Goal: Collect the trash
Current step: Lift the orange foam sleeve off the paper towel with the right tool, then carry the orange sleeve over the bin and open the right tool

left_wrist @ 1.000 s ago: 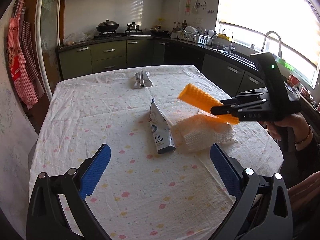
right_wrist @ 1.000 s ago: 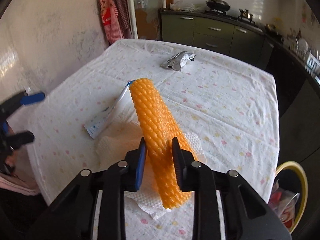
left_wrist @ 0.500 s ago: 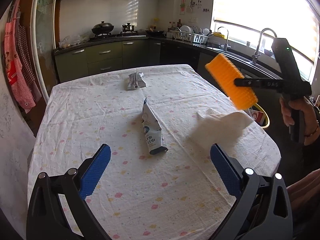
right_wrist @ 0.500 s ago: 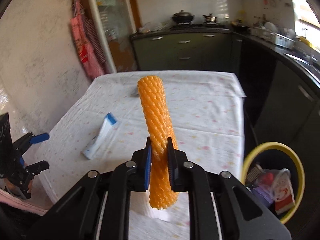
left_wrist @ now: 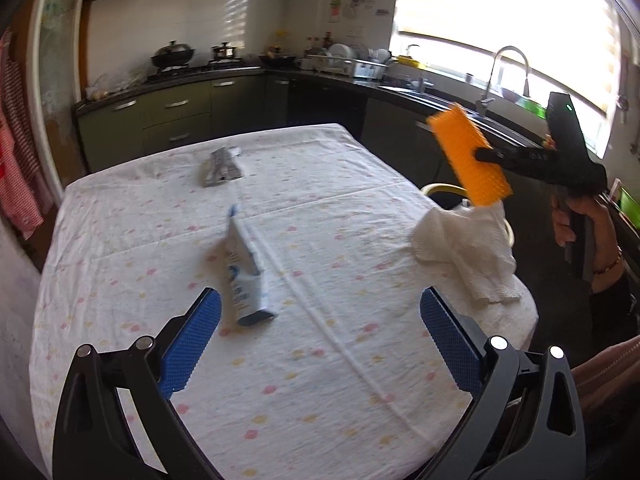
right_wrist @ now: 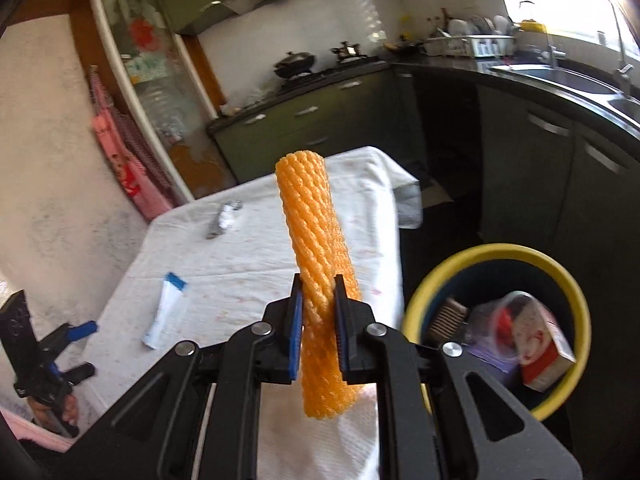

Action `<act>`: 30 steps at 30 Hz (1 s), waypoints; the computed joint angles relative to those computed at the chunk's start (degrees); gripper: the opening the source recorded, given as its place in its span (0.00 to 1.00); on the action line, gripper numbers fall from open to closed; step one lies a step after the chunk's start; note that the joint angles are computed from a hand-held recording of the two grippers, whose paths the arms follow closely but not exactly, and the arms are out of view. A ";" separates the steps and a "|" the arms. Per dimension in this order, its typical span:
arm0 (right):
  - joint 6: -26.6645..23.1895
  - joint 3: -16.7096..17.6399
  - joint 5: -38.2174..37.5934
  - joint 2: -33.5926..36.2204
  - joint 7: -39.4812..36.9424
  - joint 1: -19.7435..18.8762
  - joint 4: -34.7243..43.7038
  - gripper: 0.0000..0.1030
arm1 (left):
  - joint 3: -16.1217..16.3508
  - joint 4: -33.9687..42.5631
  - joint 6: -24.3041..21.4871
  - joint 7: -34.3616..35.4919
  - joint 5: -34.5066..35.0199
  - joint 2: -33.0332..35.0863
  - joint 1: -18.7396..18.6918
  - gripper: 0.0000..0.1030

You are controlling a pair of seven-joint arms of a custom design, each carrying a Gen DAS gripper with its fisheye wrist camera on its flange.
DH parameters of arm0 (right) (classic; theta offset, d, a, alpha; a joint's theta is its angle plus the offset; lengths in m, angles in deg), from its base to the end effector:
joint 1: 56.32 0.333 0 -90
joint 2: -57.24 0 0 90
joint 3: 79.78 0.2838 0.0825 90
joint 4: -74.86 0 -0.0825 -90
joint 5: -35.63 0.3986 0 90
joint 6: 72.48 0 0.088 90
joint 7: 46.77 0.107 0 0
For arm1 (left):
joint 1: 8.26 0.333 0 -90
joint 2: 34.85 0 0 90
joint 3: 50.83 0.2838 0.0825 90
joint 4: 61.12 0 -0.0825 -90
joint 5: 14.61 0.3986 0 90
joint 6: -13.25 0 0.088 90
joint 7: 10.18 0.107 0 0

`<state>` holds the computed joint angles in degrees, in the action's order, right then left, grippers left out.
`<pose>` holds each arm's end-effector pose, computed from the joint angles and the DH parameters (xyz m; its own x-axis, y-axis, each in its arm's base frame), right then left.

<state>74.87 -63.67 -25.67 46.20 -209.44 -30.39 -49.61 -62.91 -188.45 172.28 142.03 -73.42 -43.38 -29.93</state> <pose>0.3993 0.3871 0.4920 -0.1593 -0.9218 -0.3533 -0.5323 0.3816 -0.7557 0.4808 -0.2794 0.4621 -0.7692 -0.6313 0.0986 -0.4571 0.4358 -0.7753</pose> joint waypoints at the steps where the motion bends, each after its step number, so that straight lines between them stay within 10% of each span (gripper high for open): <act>1: 1.06 0.02 -1.06 1.04 -0.44 -0.11 1.44 0.13 | 0.07 0.67 -1.50 2.12 -1.13 0.28 -0.59 0.95; 13: 9.39 -0.94 -8.17 2.63 -1.45 0.03 10.08 0.13 | -2.96 4.10 -10.20 20.37 -10.97 1.17 -4.96 0.95; 27: 21.18 -4.00 -0.65 12.46 -10.96 4.54 20.26 0.13 | -5.26 11.65 -4.00 33.13 -28.43 7.62 -4.14 0.95; 30: 21.29 -4.74 -0.68 13.16 -11.26 5.74 21.38 0.13 | -5.95 11.73 -2.62 31.66 -25.59 8.27 -3.80 0.80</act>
